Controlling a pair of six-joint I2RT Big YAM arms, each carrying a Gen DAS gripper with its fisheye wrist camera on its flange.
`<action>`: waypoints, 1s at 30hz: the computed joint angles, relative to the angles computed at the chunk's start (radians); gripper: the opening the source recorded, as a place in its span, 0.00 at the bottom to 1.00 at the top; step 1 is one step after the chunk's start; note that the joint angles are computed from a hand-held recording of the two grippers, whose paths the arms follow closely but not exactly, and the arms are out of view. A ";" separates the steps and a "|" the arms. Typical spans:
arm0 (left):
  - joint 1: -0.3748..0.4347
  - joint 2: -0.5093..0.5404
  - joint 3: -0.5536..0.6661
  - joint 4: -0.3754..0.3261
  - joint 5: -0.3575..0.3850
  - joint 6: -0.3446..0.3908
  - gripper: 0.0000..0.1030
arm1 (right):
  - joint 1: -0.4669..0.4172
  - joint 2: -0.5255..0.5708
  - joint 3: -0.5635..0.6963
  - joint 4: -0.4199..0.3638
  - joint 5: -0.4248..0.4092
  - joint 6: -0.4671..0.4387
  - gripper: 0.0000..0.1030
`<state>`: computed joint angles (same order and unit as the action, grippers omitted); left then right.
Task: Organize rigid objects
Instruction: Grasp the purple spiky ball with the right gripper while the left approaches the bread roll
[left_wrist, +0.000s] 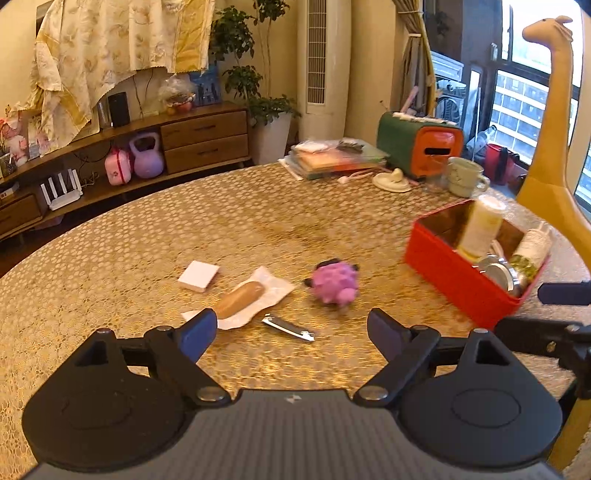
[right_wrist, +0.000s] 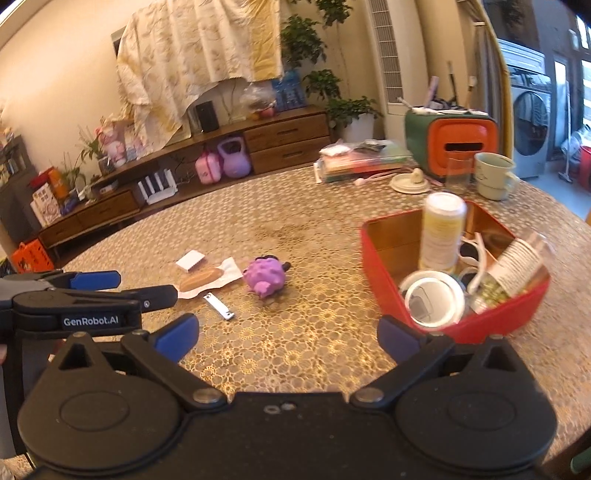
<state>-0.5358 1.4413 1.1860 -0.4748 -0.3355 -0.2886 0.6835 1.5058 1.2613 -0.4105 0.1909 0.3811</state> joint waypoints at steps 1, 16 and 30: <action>0.011 0.005 -0.004 0.008 0.007 0.002 0.86 | -0.001 0.015 0.012 -0.001 -0.003 -0.007 1.00; 0.131 0.169 0.049 0.095 0.094 0.049 0.86 | -0.038 0.234 0.237 -0.061 -0.056 -0.073 0.98; 0.182 0.285 0.118 0.132 0.180 0.115 0.86 | -0.049 0.423 0.460 -0.146 -0.083 -0.023 0.94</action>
<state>-0.3536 1.7265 1.3039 -0.3430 -0.1553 -0.1734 0.6343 1.9293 1.7214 -0.5566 0.1082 0.3577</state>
